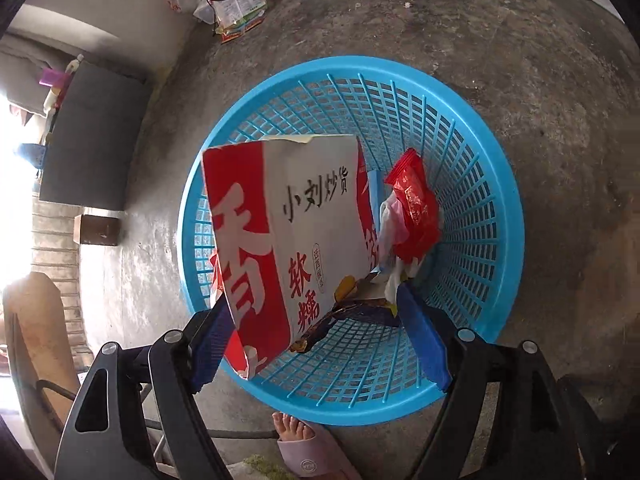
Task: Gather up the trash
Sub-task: 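Carry the bag and gold box over the blue wastebasket and open both grippers, then move both tools back over the table toward the Pepsi bottle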
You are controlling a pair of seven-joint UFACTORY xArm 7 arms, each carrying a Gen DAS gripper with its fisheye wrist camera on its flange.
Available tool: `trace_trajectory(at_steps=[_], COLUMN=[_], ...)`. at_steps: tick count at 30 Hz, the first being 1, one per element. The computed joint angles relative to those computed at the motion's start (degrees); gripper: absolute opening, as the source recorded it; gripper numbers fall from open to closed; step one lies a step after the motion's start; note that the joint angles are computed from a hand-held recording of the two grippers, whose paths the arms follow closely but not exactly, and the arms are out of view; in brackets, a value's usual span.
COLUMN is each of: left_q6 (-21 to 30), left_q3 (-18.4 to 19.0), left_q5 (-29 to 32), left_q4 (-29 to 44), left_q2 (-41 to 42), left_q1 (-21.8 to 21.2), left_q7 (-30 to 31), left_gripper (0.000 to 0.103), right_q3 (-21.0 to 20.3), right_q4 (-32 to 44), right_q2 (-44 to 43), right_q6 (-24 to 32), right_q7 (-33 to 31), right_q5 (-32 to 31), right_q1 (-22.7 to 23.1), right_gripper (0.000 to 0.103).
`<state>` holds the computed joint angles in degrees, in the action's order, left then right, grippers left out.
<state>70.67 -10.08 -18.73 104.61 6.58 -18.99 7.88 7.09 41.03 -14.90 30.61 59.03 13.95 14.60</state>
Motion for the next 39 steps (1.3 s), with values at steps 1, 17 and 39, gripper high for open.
trace_trajectory(at_steps=[1,17,39], left_q6=[-0.1,-1.6,-8.3], left_q3=[0.2,4.7,21.4], left_q5=[-0.1,-9.6,-4.8], left_q4=[-0.2,-7.6,-21.2], left_q2=[-0.6,-15.7,-45.2], left_q1=[0.3,4.0,10.1], left_q7=[0.3,3.8,3.0], left_gripper=[0.071,0.072,0.090], right_q3=[0.5,17.1,58.4], right_q4=[-1.5,4.2,55.4], right_q2=[-1.7,-25.5,-12.4], right_q6=[-1.4,16.2,35.8], right_q7=[1.7,23.2,13.8], right_q5=[-0.7,-27.5,-51.4], right_q1=[-0.5,-9.2,-34.7], right_gripper=[0.077,0.077,0.097])
